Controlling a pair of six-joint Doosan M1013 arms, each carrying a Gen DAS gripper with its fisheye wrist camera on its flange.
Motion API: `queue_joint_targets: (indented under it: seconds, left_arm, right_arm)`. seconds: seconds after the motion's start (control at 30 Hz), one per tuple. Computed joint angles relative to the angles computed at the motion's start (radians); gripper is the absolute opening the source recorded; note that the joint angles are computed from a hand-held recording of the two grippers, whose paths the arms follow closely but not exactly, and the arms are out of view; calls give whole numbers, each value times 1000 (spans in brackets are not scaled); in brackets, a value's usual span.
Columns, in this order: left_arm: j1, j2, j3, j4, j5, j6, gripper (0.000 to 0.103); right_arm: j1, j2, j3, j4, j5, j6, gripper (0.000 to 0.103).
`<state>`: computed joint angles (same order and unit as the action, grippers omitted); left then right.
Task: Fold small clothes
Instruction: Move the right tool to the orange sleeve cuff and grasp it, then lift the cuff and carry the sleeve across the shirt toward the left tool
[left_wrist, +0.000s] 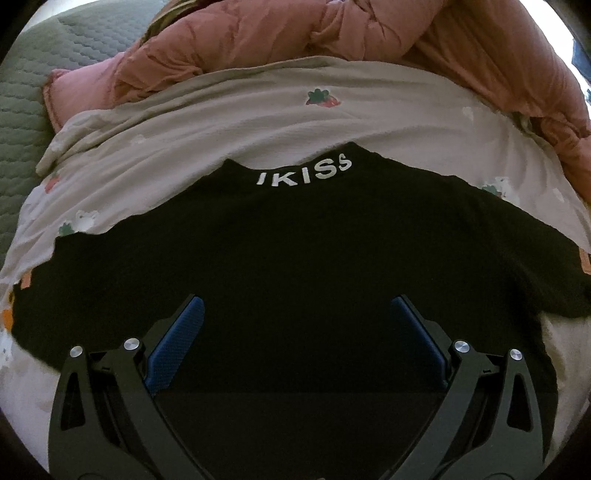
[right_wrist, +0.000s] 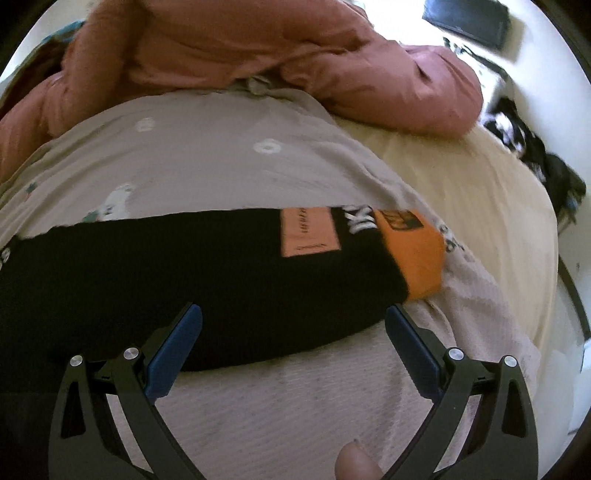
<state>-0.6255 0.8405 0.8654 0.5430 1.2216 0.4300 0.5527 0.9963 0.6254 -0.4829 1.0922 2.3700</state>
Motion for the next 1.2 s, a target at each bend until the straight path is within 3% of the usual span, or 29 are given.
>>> queue_joint_targets:
  seconds: [0.13,0.4,0.53,0.57,0.63,0.67,0.73,0.8,0.93,1.2]
  left_arm:
    - [4,12,-5,6,5,6,95]
    - [7,15,8,-5,-8,-2,95]
    - [8,12,15,-13,-29,-5,95]
    - [9,13,14,-14,-31,-5,95]
    - [9,12,17,-15,-41,-5,95]
    - [9,10,20,-14,-49,-7,95]
    - [9,3,32,-15,-72,-13,95]
    - [7,-5,44,-9,-86,-23,95]
    - [4,-25,73,12,-116,-58,95]
    - [-5,-64,126,80,-131,-122,95]
  right_arm:
    - [-24,10,-6,54,22,37,99]
    - [-57,21,-14,139,-8,82,99]
    - [-62,12,6,146,-73,110,97]
    - [-65,6,18,148,-99,113,92]
    - [-66,-3,32,126,-124,136,66]
    - [-67,-16,55,123,-151,141,60]
    - [-69,-34,88,113,-206,142,31]
    - [-70,-61,138,112,-286,132,23]
    - [-55,-108,213,78,-424,92,18]
    - [-26,-132,208,168,-553,-94,17]
